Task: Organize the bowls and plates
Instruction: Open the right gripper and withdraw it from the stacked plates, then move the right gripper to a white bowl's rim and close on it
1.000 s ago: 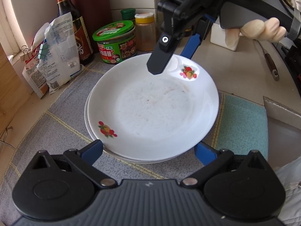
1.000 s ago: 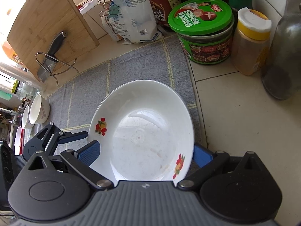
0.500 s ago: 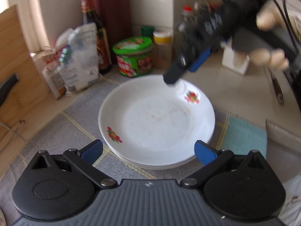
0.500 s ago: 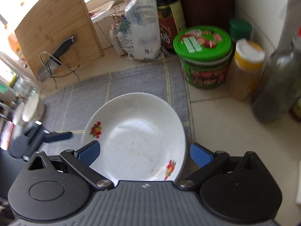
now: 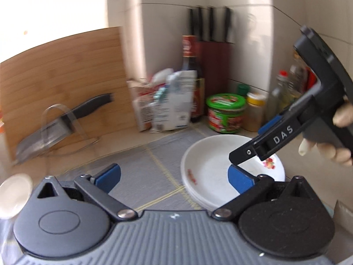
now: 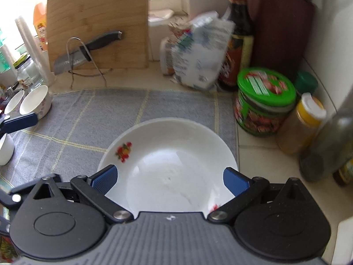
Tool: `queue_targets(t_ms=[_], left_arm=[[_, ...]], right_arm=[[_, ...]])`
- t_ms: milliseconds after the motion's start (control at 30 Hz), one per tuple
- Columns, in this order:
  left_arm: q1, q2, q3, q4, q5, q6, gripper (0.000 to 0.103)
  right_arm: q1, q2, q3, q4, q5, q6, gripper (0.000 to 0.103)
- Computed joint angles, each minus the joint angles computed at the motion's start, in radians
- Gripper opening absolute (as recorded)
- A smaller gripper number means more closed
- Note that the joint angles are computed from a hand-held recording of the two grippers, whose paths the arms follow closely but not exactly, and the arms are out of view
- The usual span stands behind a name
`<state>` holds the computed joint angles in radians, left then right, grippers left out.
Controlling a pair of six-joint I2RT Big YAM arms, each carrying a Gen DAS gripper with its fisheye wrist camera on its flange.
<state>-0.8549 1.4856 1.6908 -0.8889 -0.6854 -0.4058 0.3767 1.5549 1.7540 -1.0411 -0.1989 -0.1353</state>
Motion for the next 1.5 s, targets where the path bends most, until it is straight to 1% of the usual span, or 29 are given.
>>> queue_targets(t_ms=[100, 167, 233, 267, 367, 433, 500, 600, 667, 767, 800, 867, 900, 967, 1067, 1167, 1267, 1333, 1400, 1500], left_arm=[[-0.035, -0.027, -0.007, -0.089, -0.095, -0.113, 0.102], [-0.060, -0.046, -0.011, -0.173, -0.152, -0.186, 0.102], [-0.082, -0.068, -0.024, -0.252, -0.206, -0.262, 0.102], [-0.091, -0.079, -0.031, -0.297, -0.228, -0.311, 0.102], [-0.107, -0.134, -0.079, -0.387, -0.250, -0.446, 0.102], [-0.112, -0.172, -0.114, -0.454, -0.261, -0.536, 0.102], [-0.118, -0.225, -0.165, -0.482, -0.266, -0.593, 0.102], [-0.132, -0.294, -0.232, -0.548, -0.290, -0.667, 0.102], [-0.132, -0.335, -0.274, -0.599, -0.291, -0.718, 0.102], [-0.126, -0.388, -0.335, -0.699, -0.276, -0.808, 0.102], [-0.119, -0.415, -0.362, -0.706, -0.260, -0.816, 0.102], [-0.103, -0.476, -0.424, -0.674, -0.223, -0.792, 0.102], [-0.104, -0.511, -0.454, -0.670, -0.214, -0.793, 0.102], [-0.088, -0.559, -0.501, -0.643, -0.202, -0.770, 0.102], [-0.047, -0.611, -0.556, -0.592, -0.183, -0.695, 0.102], [0.009, -0.658, -0.606, -0.493, -0.145, -0.568, 0.102], [0.049, -0.680, -0.636, -0.429, -0.122, -0.481, 0.102], [0.071, -0.687, -0.650, -0.391, -0.105, -0.438, 0.102], [0.086, -0.697, -0.666, -0.351, -0.103, -0.400, 0.102], [0.114, -0.706, -0.678, -0.310, -0.075, -0.355, 0.102]], right_arm=[[0.025, 0.008, 0.010, 0.020, -0.032, -0.004, 0.103], [0.049, 0.024, 0.028, 0.022, -0.054, -0.007, 0.103], [0.082, 0.034, 0.040, 0.029, -0.057, -0.008, 0.103], [0.099, 0.040, 0.050, 0.026, -0.057, -0.011, 0.103], [0.158, 0.037, 0.046, 0.053, -0.040, -0.031, 0.103], [0.204, 0.034, 0.043, 0.077, -0.006, -0.061, 0.103], [0.246, 0.042, 0.058, 0.076, 0.008, -0.080, 0.103], [0.311, 0.060, 0.087, 0.068, 0.016, -0.067, 0.103], [0.352, 0.083, 0.119, 0.053, 0.021, -0.044, 0.103], [0.409, 0.120, 0.164, 0.036, 0.034, -0.007, 0.103], [0.426, 0.134, 0.182, 0.030, 0.039, 0.004, 0.103], [0.456, 0.158, 0.205, 0.032, 0.043, 0.018, 0.103], [0.471, 0.173, 0.222, 0.026, 0.040, 0.023, 0.103], [0.497, 0.194, 0.239, 0.032, 0.033, 0.034, 0.103], [0.533, 0.235, 0.283, 0.015, 0.028, 0.049, 0.103], [0.560, 0.267, 0.317, 0.000, 0.019, 0.059, 0.103], [0.580, 0.295, 0.349, -0.020, -0.003, 0.059, 0.103], [0.588, 0.309, 0.362, -0.028, -0.012, 0.048, 0.103], [0.599, 0.331, 0.392, -0.052, -0.006, 0.038, 0.103], [0.607, 0.358, 0.434, -0.083, -0.011, 0.020, 0.103]])
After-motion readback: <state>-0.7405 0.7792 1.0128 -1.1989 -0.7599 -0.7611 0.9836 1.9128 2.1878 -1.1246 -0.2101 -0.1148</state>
